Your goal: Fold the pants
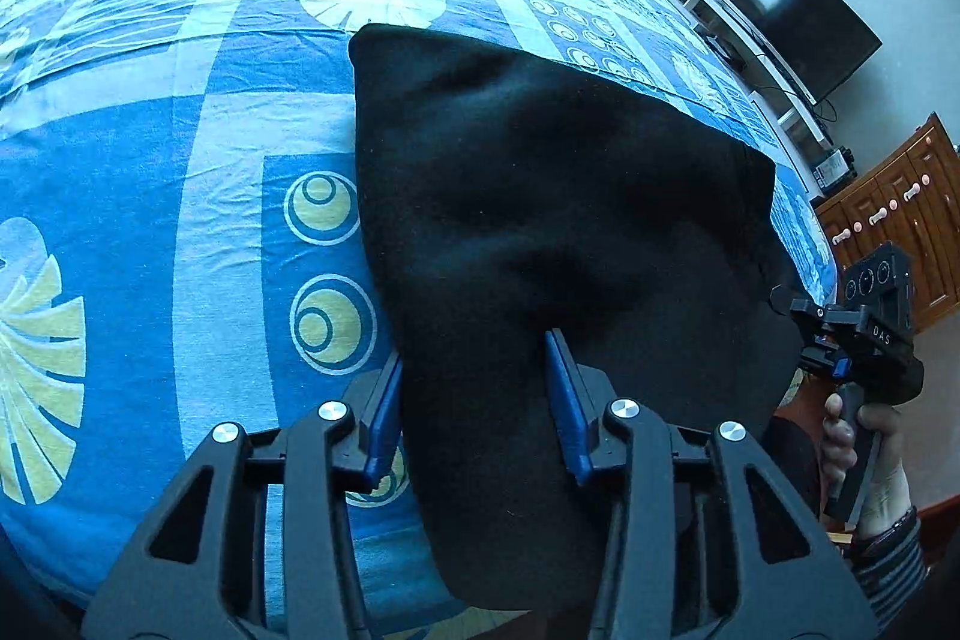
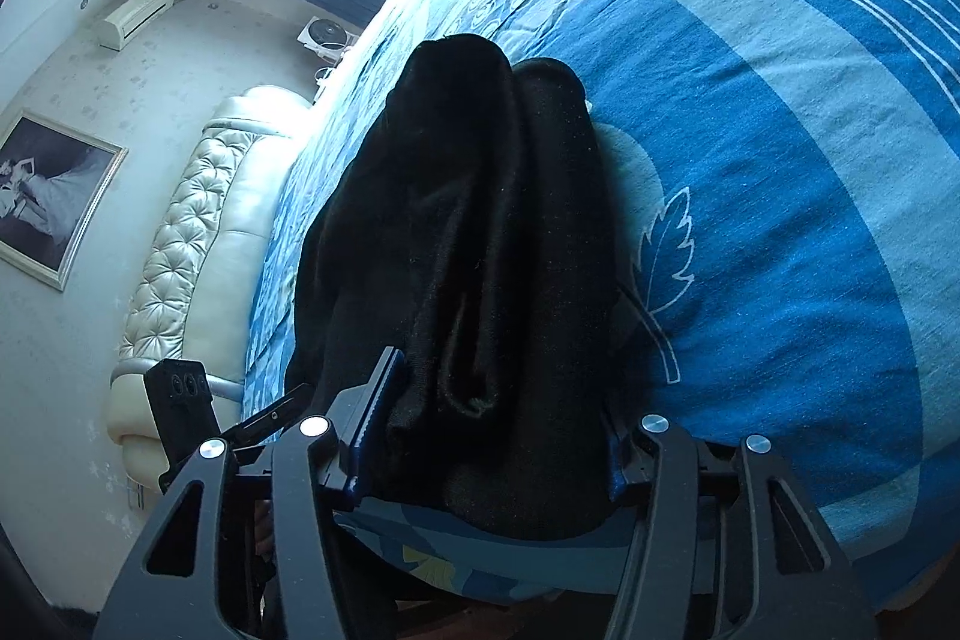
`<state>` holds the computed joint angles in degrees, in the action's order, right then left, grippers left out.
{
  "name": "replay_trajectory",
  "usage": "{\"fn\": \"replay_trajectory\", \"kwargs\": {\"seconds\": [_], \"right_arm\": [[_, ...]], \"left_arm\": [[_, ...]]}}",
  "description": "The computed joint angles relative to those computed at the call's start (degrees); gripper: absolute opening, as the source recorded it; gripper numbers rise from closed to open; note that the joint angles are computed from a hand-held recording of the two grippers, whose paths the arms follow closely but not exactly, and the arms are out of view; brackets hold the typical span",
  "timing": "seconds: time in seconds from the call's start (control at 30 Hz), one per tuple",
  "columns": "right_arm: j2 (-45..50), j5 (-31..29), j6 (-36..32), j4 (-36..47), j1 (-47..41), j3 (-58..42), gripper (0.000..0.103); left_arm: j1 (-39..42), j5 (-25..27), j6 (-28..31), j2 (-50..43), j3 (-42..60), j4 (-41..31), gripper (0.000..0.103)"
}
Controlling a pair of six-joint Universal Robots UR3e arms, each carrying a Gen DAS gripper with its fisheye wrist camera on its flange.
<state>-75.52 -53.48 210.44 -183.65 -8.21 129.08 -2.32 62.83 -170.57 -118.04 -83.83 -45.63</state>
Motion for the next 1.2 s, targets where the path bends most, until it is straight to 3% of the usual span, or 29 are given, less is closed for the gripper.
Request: {"fn": "replay_trajectory", "kwargs": {"seconds": [0.27,0.47,0.53,0.63,0.67,0.73,1.0,1.2], "right_arm": [[7.73,-0.99,3.57,-0.19,7.36,-10.91,0.054],[14.86,-2.36,5.60,1.56,13.03,-21.18,0.054],[15.92,-2.79,5.78,1.55,13.48,-22.22,0.054],[15.84,-3.21,6.60,0.52,13.19,-20.90,0.054],[15.39,-3.28,6.41,0.43,12.93,-19.94,0.054],[14.10,-3.49,5.76,0.70,12.22,-17.76,0.055],[6.10,1.18,2.10,3.08,5.70,-8.79,0.058],[10.30,6.70,6.05,-5.52,3.96,-6.50,0.068]], "left_arm": [[3.90,4.81,3.36,5.46,-3.59,0.49,0.032],[9.64,6.14,9.05,10.54,-8.39,1.09,0.018],[10.94,5.52,10.54,11.03,-8.79,0.12,0.018],[14.75,-0.97,12.33,11.25,-9.07,-3.72,0.029],[16.54,-4.39,13.50,11.01,-8.36,-7.13,0.050],[18.99,-10.70,15.55,9.44,-6.19,-14.57,0.078],[22.14,-16.55,17.49,3.37,-2.36,-24.39,0.085],[19.63,-17.30,18.06,1.72,-0.62,-24.15,0.087]]}}
